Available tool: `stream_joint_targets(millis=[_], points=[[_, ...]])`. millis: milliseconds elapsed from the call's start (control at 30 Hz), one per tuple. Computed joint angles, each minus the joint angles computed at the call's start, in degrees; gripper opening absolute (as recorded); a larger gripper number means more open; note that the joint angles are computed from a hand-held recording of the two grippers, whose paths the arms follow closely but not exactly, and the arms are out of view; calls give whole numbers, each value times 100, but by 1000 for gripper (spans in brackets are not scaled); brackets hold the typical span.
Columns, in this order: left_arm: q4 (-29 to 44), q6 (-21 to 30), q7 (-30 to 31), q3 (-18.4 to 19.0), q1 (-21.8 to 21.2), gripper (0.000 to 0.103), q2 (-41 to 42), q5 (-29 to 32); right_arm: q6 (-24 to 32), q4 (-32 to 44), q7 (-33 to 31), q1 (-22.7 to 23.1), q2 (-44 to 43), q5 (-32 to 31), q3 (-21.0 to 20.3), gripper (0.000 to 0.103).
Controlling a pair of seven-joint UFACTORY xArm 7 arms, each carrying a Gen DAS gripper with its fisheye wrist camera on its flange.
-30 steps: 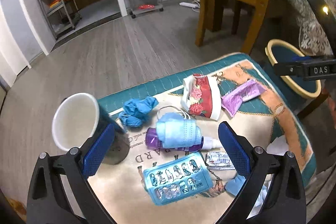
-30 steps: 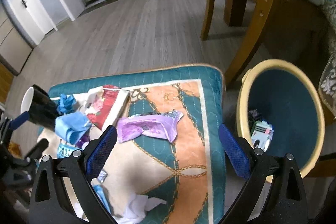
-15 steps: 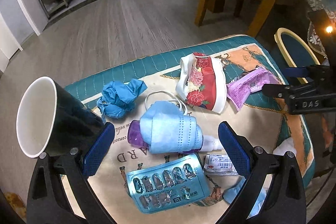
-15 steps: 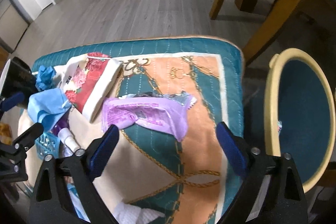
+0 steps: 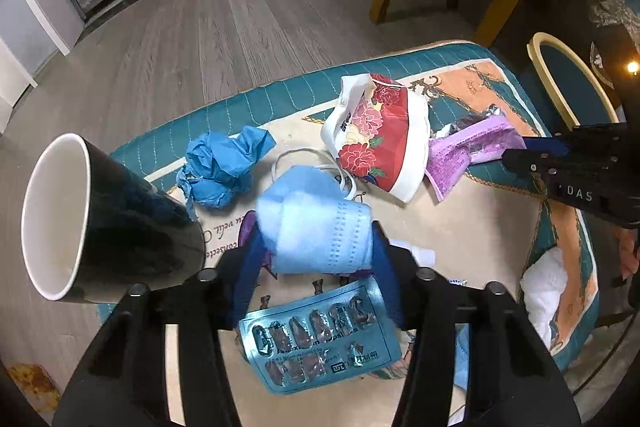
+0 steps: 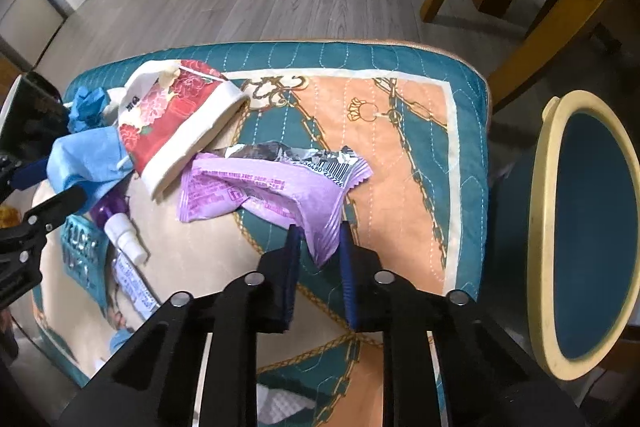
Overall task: Collect trash
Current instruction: 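Grasp the purple wrapper with the right tool while the left tool grasps the blue mask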
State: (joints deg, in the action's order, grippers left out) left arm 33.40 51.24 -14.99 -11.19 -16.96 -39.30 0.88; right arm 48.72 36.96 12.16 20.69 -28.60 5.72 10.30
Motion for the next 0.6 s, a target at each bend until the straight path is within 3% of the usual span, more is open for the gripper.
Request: stream_joint_targets(millis=[200, 600], points=[[77, 207, 226, -32, -106, 34, -222, 51, 70, 39, 31, 66, -291, 110, -11, 16], [216, 273, 345, -96, -294, 32, -1124, -196, 306, -145, 143, 22, -1572, 407, -184, 16]])
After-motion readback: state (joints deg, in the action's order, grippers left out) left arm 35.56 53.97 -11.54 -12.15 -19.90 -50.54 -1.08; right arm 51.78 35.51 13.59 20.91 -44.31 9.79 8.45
